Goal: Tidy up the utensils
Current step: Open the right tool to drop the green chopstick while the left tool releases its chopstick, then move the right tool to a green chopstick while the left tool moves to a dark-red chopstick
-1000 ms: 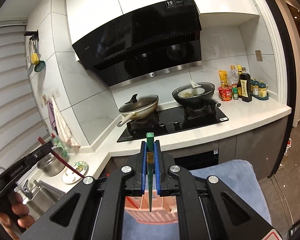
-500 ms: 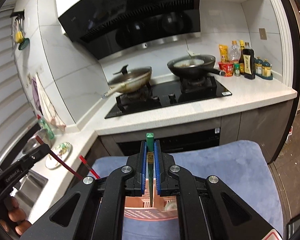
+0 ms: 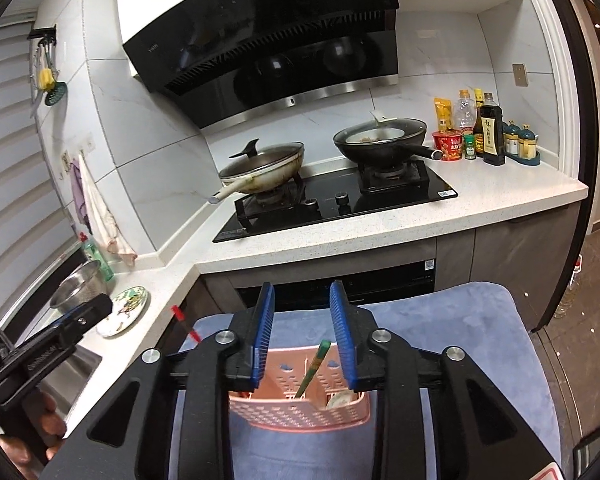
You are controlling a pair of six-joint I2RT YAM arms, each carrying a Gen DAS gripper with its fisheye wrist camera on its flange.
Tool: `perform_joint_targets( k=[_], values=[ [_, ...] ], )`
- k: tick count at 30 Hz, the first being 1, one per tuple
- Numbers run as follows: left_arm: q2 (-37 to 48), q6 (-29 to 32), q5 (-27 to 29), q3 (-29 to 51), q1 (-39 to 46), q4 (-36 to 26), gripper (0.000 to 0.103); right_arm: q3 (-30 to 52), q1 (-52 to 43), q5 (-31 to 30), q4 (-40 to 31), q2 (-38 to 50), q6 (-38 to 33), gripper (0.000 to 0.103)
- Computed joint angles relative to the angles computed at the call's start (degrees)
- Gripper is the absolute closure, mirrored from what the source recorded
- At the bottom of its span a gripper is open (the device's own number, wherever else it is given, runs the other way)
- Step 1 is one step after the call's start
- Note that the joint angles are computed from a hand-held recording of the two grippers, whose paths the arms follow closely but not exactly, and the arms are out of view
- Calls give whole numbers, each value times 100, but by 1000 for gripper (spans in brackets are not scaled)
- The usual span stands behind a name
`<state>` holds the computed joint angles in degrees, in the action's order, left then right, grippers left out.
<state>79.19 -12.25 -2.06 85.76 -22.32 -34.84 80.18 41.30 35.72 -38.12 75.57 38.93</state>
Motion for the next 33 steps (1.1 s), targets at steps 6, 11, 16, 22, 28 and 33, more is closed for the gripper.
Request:
perform_joint_targets(
  k=[6, 11, 16, 22, 28, 33],
  values=[
    [-637, 64, -114, -562, -83, -190, 52, -176, 982, 797, -603, -378, 448, 71],
    [-1289, 50, -223, -1212, -129, -364, 52, -259, 2034, 1529, -1647, -399, 1473, 70],
    [-2078, -64, -436, -2012, -303, -603, 52, -291, 3013, 1856, -2870, -138, 2956, 70],
    [-2874, -224, -737, -2690, -728, -1007, 52, -459, 3960, 1761, -3840, 195, 4644, 70],
    [-3549, -503, -964, -3219, -1179, -1455, 52, -657, 4638, 1547, -4312, 557, 5870, 70],
    [-4034, -798, -1140, -3720, -1598, -1744, 52, -773, 5104, 1225, -4488, 1045, 6580, 70]
  ],
)
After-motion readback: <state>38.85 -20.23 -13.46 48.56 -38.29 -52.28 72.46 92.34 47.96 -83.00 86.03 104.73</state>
